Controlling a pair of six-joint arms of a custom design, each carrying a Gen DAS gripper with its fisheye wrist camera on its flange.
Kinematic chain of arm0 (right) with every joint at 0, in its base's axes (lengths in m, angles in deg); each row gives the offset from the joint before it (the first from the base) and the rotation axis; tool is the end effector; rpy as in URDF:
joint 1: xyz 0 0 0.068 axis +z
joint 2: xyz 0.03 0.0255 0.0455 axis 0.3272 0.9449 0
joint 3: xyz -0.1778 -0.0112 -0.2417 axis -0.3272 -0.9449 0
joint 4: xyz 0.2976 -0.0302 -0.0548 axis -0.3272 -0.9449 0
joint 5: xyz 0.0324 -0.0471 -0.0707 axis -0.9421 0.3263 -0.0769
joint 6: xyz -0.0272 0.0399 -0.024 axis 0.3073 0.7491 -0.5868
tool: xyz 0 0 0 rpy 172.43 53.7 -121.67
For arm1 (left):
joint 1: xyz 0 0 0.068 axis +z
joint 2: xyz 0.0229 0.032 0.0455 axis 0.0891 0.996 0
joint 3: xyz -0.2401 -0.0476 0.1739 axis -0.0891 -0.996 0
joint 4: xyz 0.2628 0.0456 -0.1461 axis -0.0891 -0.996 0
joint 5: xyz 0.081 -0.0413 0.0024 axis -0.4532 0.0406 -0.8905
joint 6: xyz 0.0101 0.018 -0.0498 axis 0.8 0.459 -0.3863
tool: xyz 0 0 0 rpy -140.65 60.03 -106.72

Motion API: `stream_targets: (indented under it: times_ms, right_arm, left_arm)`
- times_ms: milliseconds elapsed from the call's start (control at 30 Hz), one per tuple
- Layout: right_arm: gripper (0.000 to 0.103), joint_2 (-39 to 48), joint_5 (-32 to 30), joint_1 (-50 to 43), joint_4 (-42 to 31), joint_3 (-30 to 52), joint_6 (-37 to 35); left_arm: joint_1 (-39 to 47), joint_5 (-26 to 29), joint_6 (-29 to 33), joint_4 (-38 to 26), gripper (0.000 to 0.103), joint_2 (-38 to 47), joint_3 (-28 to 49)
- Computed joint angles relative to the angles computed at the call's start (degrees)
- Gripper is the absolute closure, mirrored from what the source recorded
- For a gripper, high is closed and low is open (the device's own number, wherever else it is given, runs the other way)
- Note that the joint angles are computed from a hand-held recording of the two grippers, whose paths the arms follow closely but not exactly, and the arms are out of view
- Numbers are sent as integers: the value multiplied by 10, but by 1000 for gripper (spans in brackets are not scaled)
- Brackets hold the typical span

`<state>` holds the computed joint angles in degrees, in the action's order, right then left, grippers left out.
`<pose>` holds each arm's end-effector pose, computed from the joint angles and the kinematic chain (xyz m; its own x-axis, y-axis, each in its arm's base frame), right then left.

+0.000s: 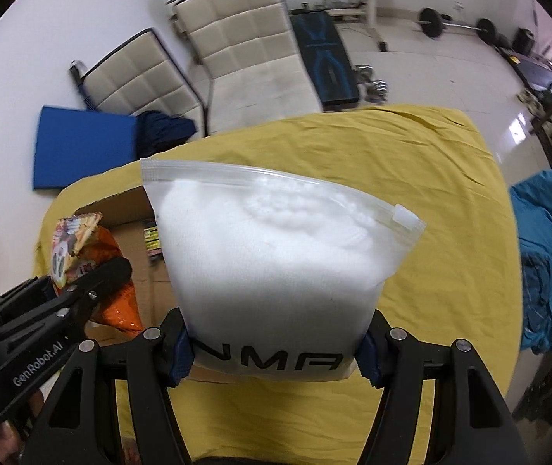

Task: Organize soft objects
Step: 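Carry both bags into the box and open both tools to release them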

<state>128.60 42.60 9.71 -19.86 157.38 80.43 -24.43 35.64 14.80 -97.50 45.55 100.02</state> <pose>0.2382 -0.0322 0.3788 -0.9569 0.1827 -0.2257 0.1388 0.9705 0.1970 0.2473 -0.1428 0.4248 -0.9449 0.1358 -0.2977 0.1941 0.9651 -0.1760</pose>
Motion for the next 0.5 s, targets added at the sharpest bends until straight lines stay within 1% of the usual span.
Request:
stream_targets:
  times_ms: [167,233,400,500]
  right_arm:
    - [35,20,16,135,21,7,92]
    - [35,31,20,173,34,0,115]
    - [35,63,35,253,67,-24,161]
    - [35,89,43,275,88,-44,171]
  left_arm:
    - [103,8,68,-15,71,-27,-19]
    - [137,9,91,-17,71,-34,-33]
    - [218,19,145,-11,71,-43,-84]
    - [254,26,170,0,71,-47,-123]
